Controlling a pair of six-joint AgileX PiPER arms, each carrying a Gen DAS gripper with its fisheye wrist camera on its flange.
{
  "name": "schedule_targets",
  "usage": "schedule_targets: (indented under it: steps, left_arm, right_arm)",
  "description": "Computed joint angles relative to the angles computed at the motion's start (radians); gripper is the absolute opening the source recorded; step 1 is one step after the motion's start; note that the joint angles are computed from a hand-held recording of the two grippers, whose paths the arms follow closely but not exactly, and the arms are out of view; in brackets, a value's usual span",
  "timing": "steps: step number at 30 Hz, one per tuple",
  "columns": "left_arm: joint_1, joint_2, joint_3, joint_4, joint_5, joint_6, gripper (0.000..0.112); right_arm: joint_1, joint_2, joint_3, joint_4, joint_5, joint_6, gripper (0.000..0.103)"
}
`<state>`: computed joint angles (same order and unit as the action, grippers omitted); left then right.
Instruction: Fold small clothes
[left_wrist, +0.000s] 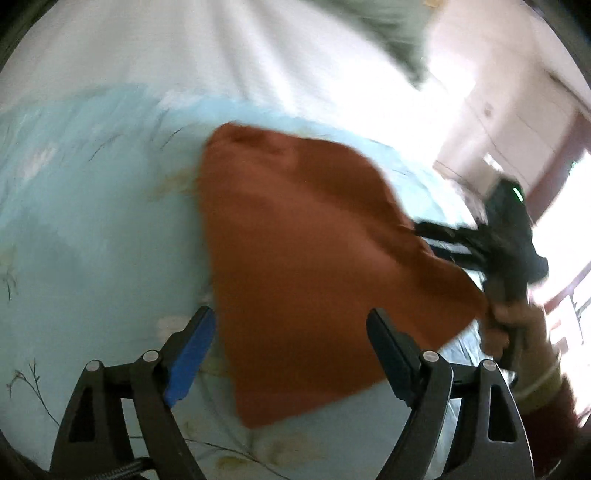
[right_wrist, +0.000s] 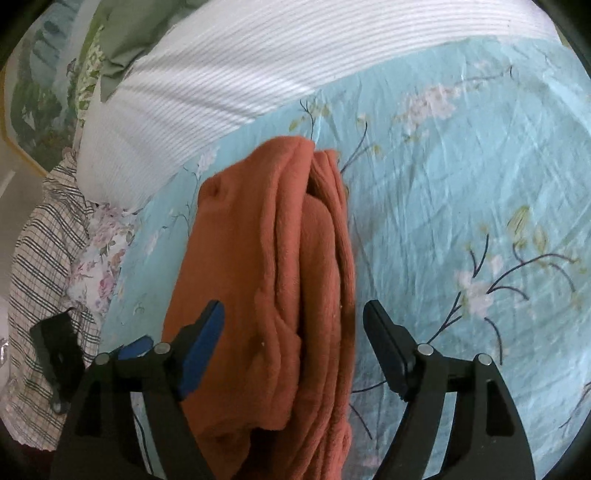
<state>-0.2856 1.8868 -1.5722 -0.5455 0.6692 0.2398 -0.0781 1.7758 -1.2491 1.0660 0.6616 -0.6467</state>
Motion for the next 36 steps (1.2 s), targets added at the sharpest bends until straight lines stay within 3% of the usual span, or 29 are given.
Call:
schedule_targets:
  steps: [5,9,11,12,13,15,17,19,25,28,31,36]
  left_arm:
    - [0.062,0.141,-0.172,-0.103,0.121,0.023,0.084]
    - [0.050,0.232,-0.255,-0.126,0.166,-0.001,0.084]
    - [0.058,0.319,-0.348,-0.189,0.236,0.009,0.085]
    - [0.067,0.375,-0.411,-0.238,0.280,0.017,0.086]
    - [0.066,0.403,-0.448,-0.246,0.285,0.017,0.085]
    - [0.056,0.441,-0.522,-0.234,0.302,0.012,0.073]
    - [0.059,0.456,-0.555,-0.234,0.311,-0.008,0.046]
    - [0.077,0.377,-0.443,-0.295,0.269,0.066,0.035]
    - [0.154,-0.015,0.050,-0.388,0.129,0.342,0.032]
    - [0.261,-0.201,0.258,-0.422,0.133,0.436,0.032]
    - [0.406,-0.337,0.389,-0.432,0.190,0.489,0.032]
    - [0.563,-0.437,0.572,-0.445,0.215,0.577,0.032]
  right_arm:
    - [-0.010,0.030,-0.006,0.060,0.028,-0.046,0.078]
    - [-0.009,0.082,-0.039,0.078,0.053,-0.060,0.078]
    - [0.009,0.096,-0.050,0.076,0.036,-0.074,0.069]
    - [0.016,0.108,-0.062,0.064,0.041,-0.066,0.053]
    - [0.019,0.125,-0.074,0.075,0.059,-0.057,0.044]
    - [0.034,0.122,-0.068,0.090,0.048,-0.038,0.036]
    - [0.059,0.084,-0.040,0.098,0.014,-0.027,0.032]
    - [0.087,0.048,-0.003,0.161,0.011,-0.076,0.029]
    - [0.300,0.015,0.056,0.355,-0.025,-0.222,0.028]
    - [0.421,0.057,0.037,0.477,-0.043,-0.317,0.028]
    - [0.508,0.128,-0.014,0.530,-0.040,-0.342,0.028]
    - [0.598,0.242,-0.114,0.387,-0.099,-0.194,0.028]
